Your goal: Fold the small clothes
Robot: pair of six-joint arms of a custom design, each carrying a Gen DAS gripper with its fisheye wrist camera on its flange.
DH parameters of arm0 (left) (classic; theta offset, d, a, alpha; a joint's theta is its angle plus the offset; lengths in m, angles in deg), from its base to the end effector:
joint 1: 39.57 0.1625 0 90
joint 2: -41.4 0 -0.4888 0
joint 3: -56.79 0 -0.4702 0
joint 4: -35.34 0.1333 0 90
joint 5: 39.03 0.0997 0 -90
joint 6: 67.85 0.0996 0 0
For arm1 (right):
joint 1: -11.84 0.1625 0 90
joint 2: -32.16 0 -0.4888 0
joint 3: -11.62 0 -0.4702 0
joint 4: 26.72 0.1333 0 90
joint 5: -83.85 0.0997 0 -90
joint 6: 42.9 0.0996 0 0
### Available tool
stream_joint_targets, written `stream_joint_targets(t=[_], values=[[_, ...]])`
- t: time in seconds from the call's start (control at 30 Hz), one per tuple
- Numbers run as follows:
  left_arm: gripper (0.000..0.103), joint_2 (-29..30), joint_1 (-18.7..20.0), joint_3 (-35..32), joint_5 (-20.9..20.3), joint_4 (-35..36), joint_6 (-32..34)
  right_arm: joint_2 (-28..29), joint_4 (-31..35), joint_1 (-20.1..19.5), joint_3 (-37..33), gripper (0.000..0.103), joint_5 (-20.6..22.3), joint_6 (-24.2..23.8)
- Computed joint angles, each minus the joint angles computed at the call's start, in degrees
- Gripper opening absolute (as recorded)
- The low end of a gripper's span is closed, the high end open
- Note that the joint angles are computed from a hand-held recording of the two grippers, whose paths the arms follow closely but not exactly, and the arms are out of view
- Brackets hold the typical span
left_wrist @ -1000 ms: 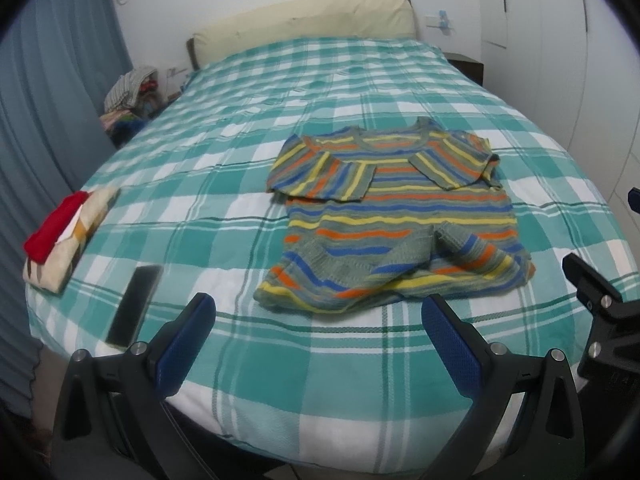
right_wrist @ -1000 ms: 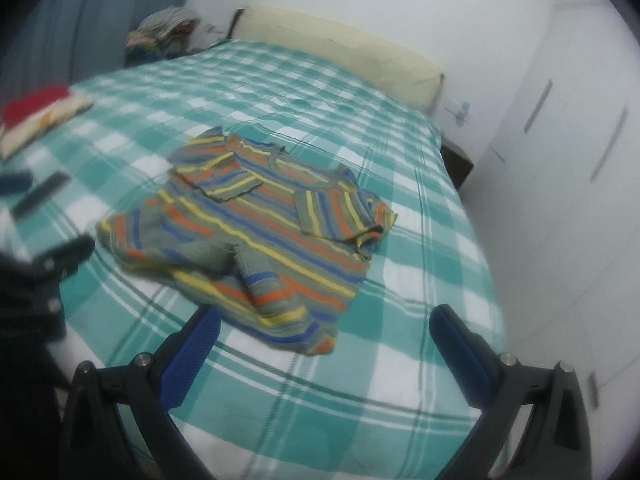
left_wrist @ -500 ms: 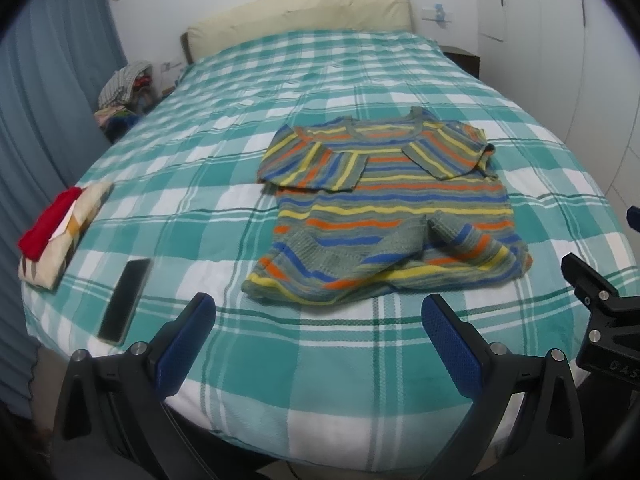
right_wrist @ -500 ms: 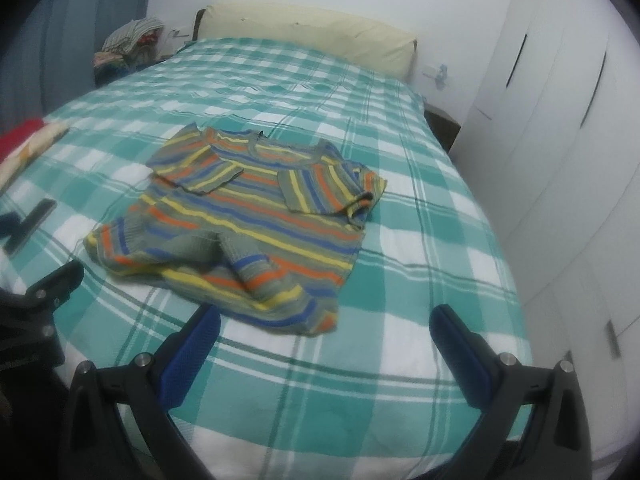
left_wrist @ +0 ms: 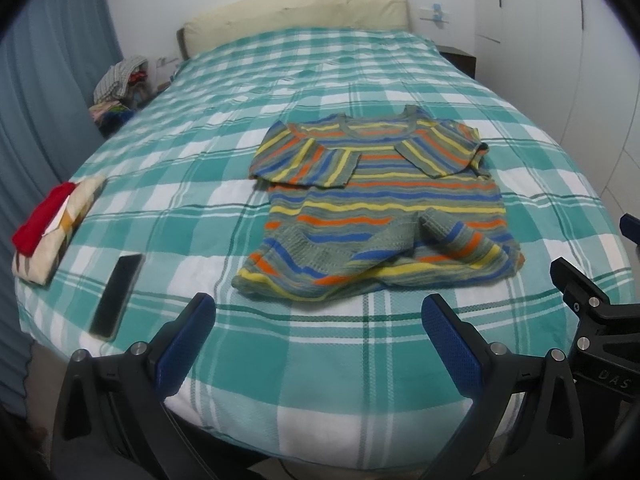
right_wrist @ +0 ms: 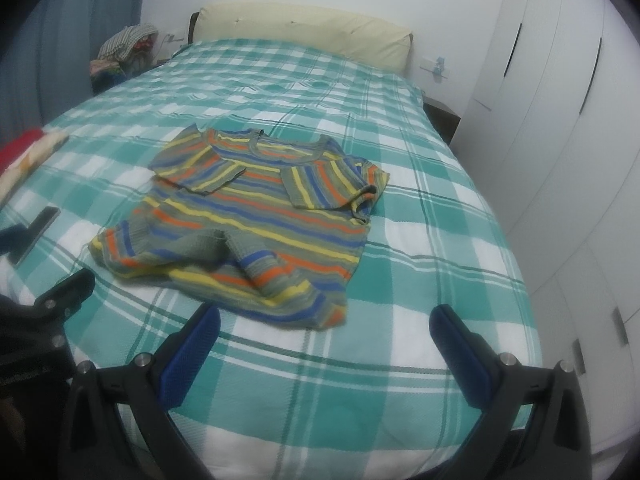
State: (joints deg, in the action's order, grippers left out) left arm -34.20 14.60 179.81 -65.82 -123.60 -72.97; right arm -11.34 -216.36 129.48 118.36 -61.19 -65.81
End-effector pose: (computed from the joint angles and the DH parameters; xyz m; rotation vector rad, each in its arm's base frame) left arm -0.1412 -0.5751 0.2845 0.3179 2.0809 -0.8222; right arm 0.3614 -0.5788 0.0924 0.5726 -2.0572 0.7367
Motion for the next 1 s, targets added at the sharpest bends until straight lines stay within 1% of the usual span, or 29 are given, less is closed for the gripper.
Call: stream_joint_targets(t=[0.17,0.67,0.73,0.77,0.8,0.83,0.87,0.9,0.93,0.97,1.0], values=[[0.103,0.12,-0.06,0.03,0.0,0.07,-0.18,0.11,0.19,0.16,0.05,0.103,-0.29,0.51],[0.103,0.12,-0.07,0.27,-0.07,0.12,-0.18,-0.03,-0.84,-0.47,0.7,0.103,-0.11,-0.32],[0.103,0.25,0.45,0.11,0.36,-1.08,3.0,0.0,-0.93,-0.47,0.65,0.103,-0.02,-0.46],[0.103,0.21,1.06,0.07,0.61,-3.35,5.43,-0.21,-0.95,-0.62,0.75,0.103,0.42,-0.65],[0.103,-0.07,2.17,-0.1,0.23,-6.45,8.39,-0.65,-1.35,-0.94,0.98,0.103,1.45,-0.94],[0.103,-0.65,3.48,-0.51,-0.89,-7.35,9.9,-1.65,-2.75,-1.75,1.64,0.103,3.81,-2.08],[0.103,-1.37,4.68,-1.21,-2.59,-5.85,10.02,-2.51,-3.64,-2.59,2.06,0.103,6.15,-3.23],[0.103,-2.28,7.68,-3.07,-6.69,-1.95,9.34,-3.22,-4.1,-3.42,2.4,0.103,8.73,-4.15],[0.103,-2.77,10.03,-4.81,-10.29,2.27,7.59,-4.76,-3.89,-5.18,3.12,0.103,13.72,-5.39],[0.103,-2.68,11.6,-6.05,-12.72,4.4,6.63,-5.78,-1.88,-6.58,3.22,0.103,17.67,-5.72],[0.102,-2.26,13.76,-7.55,-16.41,5.87,6.22,-6.63,1.8,-8.07,2.85,0.103,21.46,-5.54]])
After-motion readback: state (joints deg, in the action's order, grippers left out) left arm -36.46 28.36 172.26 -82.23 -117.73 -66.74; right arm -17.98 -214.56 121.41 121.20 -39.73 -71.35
